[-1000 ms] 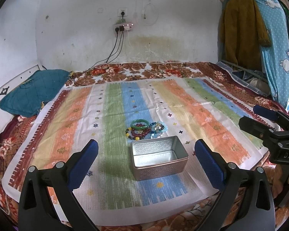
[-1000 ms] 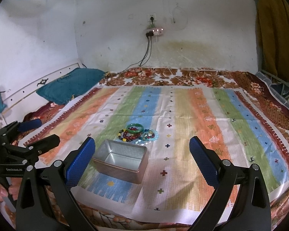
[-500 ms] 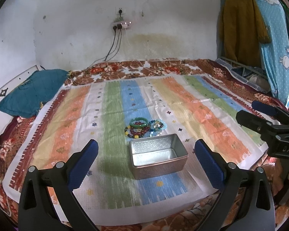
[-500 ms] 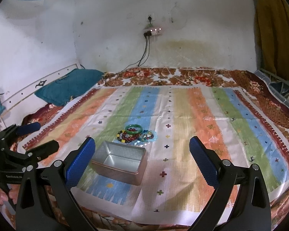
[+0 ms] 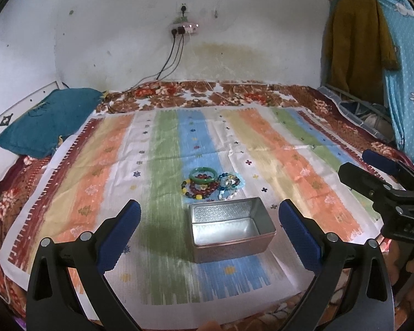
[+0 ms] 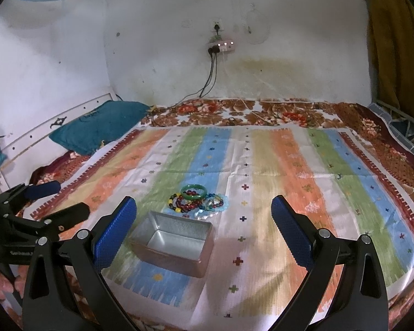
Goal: Organize jewelry
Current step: 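Move both open tools forward over the bracelet pile beside the tin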
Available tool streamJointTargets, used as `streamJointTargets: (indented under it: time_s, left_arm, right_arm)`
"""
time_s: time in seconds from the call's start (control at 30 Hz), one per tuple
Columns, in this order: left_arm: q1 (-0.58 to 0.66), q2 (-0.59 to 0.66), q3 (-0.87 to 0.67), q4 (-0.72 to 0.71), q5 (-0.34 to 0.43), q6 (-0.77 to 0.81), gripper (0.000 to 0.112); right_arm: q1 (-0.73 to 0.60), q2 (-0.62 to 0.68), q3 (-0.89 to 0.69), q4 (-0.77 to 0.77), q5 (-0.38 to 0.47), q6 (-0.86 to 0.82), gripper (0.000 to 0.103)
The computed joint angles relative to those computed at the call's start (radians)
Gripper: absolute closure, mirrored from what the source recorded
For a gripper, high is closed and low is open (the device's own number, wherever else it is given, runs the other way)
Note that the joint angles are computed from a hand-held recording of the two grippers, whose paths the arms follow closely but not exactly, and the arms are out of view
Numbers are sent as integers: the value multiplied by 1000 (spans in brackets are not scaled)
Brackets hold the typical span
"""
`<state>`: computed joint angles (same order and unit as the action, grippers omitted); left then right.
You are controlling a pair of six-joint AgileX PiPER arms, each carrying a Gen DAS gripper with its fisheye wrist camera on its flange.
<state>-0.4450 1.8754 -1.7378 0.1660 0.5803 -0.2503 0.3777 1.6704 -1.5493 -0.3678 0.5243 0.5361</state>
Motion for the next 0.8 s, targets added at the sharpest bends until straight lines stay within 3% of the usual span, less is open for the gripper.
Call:
streamJointTargets:
  time_s: [0.13,0.3,0.37,0.5,0.73,0.8]
  left_arm:
    - [27,50,-67,-78,-1,77,15]
    - [33,161,-237,6,102,12,15]
    - [48,203,-306,-11,146,13,15]
    - [62,223,-323,-2,118,1,15]
    - [74,354,-548,-56,256,80,15]
    - [85,410,-655,-91,326,97,15]
  right_arm:
    - [-14,37,-37,36,-5,-37,4]
    - [-73,100,-112,221,7,-181,4]
    - [-77,106,-117,211,1,-179,4]
    - [-69,149,-166,143,17,-160,4]
    - [-66,200,-216,126,16,-212,4]
    - [-73,219,-242,143,35,-223,4]
